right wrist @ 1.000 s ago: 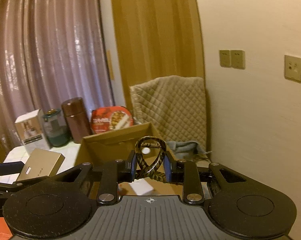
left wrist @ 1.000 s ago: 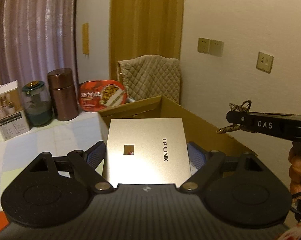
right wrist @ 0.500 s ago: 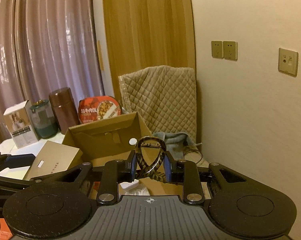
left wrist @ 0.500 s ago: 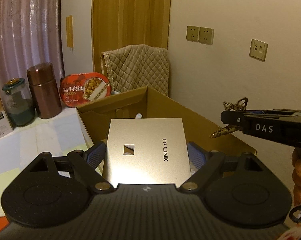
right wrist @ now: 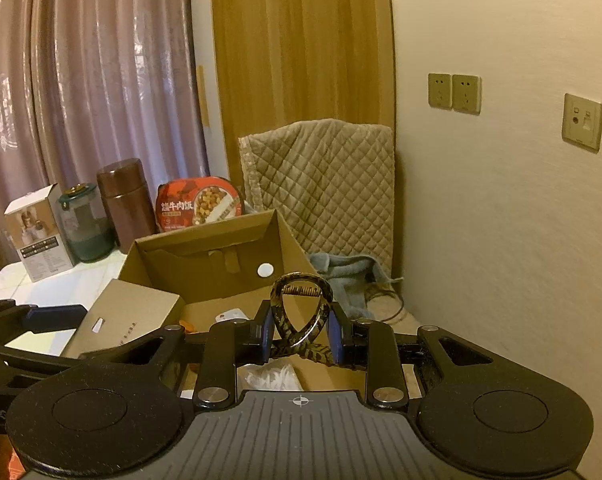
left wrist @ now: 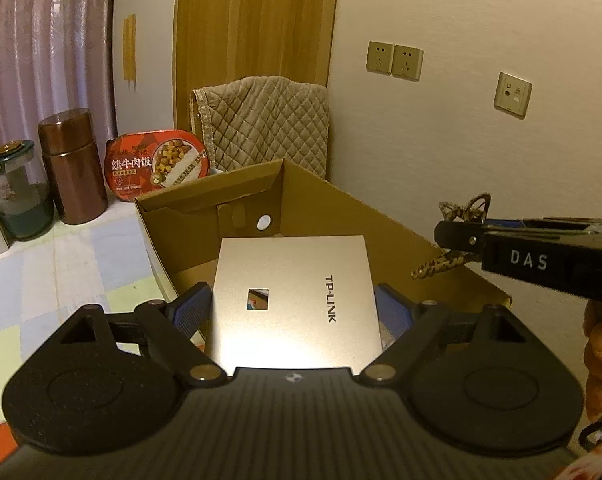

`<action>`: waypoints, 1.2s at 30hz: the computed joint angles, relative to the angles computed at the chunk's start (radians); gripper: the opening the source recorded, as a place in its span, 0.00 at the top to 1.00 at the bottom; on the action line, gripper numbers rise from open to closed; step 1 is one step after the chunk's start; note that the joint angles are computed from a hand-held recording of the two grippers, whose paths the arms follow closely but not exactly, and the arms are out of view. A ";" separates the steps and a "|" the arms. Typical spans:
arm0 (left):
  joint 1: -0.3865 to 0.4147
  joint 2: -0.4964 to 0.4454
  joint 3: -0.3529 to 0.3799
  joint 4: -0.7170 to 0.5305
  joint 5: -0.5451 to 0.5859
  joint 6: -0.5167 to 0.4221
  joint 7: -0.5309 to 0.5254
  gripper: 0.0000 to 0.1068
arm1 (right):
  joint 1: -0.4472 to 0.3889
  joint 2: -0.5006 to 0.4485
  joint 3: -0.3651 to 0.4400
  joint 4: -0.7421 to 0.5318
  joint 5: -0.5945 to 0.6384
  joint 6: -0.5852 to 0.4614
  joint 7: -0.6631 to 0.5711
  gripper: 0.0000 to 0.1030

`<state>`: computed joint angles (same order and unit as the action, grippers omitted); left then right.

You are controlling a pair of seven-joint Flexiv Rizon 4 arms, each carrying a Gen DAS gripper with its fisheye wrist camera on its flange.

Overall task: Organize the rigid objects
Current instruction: 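Carry the TP-LINK box and keychain over the cardboard box, then open the left tool to drop the TP-LINK box while the right tool releases the keychain into the box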

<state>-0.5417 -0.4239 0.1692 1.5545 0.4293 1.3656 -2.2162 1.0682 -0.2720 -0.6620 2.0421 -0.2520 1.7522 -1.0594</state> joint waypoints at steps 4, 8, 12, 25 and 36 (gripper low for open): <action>0.017 -0.008 -0.016 0.012 -0.023 0.036 0.003 0.20 | -0.004 0.000 0.005 -0.001 0.000 0.000 0.001 0.76; 0.003 -0.010 0.007 0.020 -0.049 0.042 0.001 0.20 | -0.028 0.001 0.034 -0.007 -0.006 -0.006 0.005 0.76; -0.027 0.006 0.054 0.023 -0.018 0.016 -0.049 0.20 | -0.038 0.003 0.049 -0.008 -0.020 -0.007 0.020 0.76; 0.028 0.076 0.005 0.038 0.116 -0.089 -0.175 0.22 | -0.337 0.003 0.398 -0.056 -0.120 -0.072 0.057 0.76; 0.060 0.082 -0.043 0.037 0.142 -0.111 -0.184 0.22 | -0.486 -0.012 0.554 -0.079 -0.213 -0.105 0.117 0.76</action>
<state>-0.4814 -0.3416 0.1263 1.5913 0.5715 1.2549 -2.4006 0.5820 -0.2836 -0.1079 1.9631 -0.4647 1.6475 -0.9429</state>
